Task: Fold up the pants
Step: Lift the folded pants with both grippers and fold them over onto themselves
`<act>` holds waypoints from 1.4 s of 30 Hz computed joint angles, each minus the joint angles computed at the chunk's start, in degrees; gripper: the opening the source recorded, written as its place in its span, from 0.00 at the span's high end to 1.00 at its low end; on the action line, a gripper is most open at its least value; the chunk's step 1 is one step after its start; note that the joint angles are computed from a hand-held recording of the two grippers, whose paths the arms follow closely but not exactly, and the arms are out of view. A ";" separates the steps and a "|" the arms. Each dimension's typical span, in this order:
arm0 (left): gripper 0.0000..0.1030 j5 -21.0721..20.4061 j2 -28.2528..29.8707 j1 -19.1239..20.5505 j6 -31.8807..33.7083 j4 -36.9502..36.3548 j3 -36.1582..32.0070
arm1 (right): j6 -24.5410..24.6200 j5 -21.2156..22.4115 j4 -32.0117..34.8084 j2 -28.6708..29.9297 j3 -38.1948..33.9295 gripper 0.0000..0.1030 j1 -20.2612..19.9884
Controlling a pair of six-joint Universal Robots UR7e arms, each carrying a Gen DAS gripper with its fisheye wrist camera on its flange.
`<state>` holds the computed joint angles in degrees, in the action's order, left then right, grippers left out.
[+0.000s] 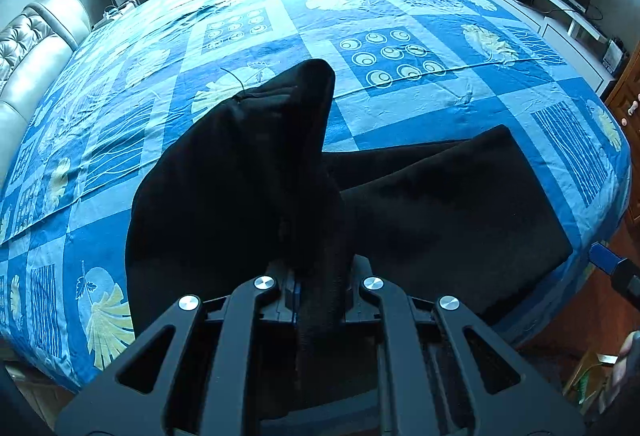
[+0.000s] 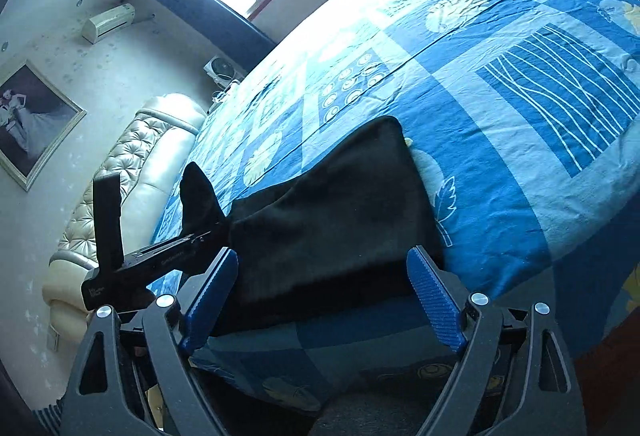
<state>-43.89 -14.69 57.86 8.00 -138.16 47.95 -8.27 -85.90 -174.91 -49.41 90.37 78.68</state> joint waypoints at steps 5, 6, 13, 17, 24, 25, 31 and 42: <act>0.89 3.93 2.30 -0.73 1.42 -2.70 -0.79 | 0.89 1.98 0.27 0.14 -0.23 0.17 -1.56; 0.89 4.63 2.89 -0.84 1.55 -2.76 -1.28 | 1.00 2.37 0.36 0.11 -0.22 0.17 -1.80; 0.89 8.31 5.71 -1.27 1.95 -4.93 -2.48 | 1.86 3.37 -0.27 -0.30 0.88 0.17 -2.91; 0.89 9.51 6.40 -1.46 2.35 -6.58 -2.41 | 2.75 3.07 -0.30 -0.30 1.18 0.17 -3.31; 0.83 10.85 6.94 -2.07 4.38 -9.83 -1.53 | 2.65 1.61 -0.44 -0.36 1.23 0.17 -2.49; 0.74 9.90 6.47 -2.20 5.01 -11.11 -0.57 | 2.54 1.27 -0.40 -0.41 1.20 0.17 -2.30; 0.28 -0.20 -1.73 -3.33 6.97 -19.31 12.38 | 1.65 -0.30 0.22 -0.69 0.60 0.17 -0.71; 0.10 -2.91 -16.49 4.29 2.59 -30.41 25.40 | -3.06 2.32 25.22 13.51 -24.28 0.17 3.74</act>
